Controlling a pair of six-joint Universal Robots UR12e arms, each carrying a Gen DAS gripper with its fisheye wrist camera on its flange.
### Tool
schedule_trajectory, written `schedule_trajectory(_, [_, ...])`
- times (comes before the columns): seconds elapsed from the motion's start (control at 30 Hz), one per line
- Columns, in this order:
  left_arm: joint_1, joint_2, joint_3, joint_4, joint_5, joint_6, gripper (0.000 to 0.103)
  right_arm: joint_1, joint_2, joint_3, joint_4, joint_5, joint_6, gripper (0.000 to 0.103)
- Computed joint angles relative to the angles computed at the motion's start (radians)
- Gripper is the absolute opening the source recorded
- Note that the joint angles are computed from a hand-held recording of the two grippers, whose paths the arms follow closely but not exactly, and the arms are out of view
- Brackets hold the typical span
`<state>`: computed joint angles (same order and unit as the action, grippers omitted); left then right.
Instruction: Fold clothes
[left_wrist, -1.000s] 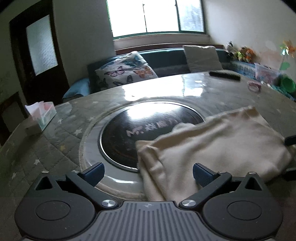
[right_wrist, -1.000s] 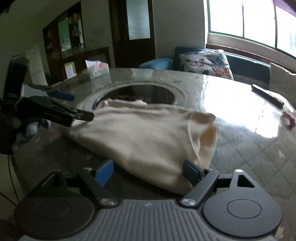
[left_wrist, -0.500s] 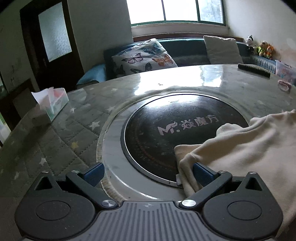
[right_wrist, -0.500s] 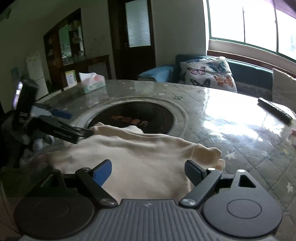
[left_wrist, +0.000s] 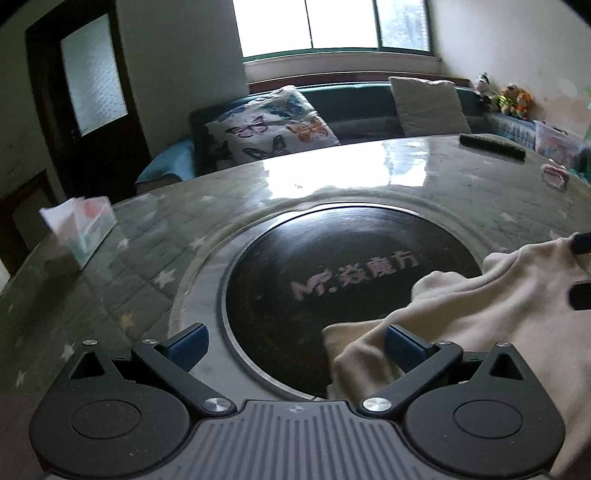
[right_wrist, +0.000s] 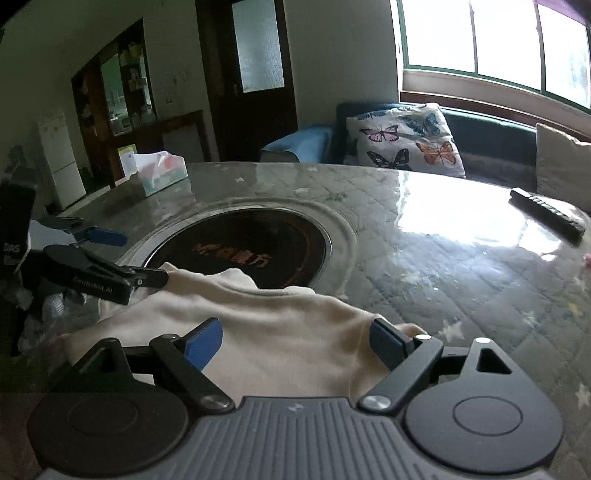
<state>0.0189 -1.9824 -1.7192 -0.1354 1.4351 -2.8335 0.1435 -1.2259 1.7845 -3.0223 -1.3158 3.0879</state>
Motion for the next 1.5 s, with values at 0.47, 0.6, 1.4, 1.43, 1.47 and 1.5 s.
schedule_trajectory(0.47, [0.013, 0.013, -0.009, 0.002, 0.002, -0.018, 0.103, 0.028, -0.014, 0.001, 0.011, -0.021, -0.056, 0.089])
schedule_trajectory(0.6, [0.027, 0.035, -0.03, 0.016, 0.003, -0.043, 0.103, 0.053, -0.024, 0.002, 0.025, 0.018, -0.11, 0.089])
schedule_trajectory(1.4, [0.106, 0.115, -0.084, -0.153, -0.213, -0.294, 0.103, 0.216, 0.03, -0.052, 0.088, -0.047, -0.471, 0.029])
schedule_trajectory(1.43, [0.106, 0.115, -0.084, -0.156, -0.222, -0.299, 0.103, 0.214, 0.029, -0.051, 0.085, -0.045, -0.46, 0.023])
schedule_trajectory(1.47, [0.107, 0.116, -0.084, -0.161, -0.234, -0.306, 0.103, 0.21, 0.028, -0.05, 0.08, -0.037, -0.444, 0.021])
schedule_trajectory(1.5, [0.108, 0.117, -0.084, -0.167, -0.247, -0.312, 0.103, 0.205, 0.025, -0.05, 0.076, -0.026, -0.425, 0.019])
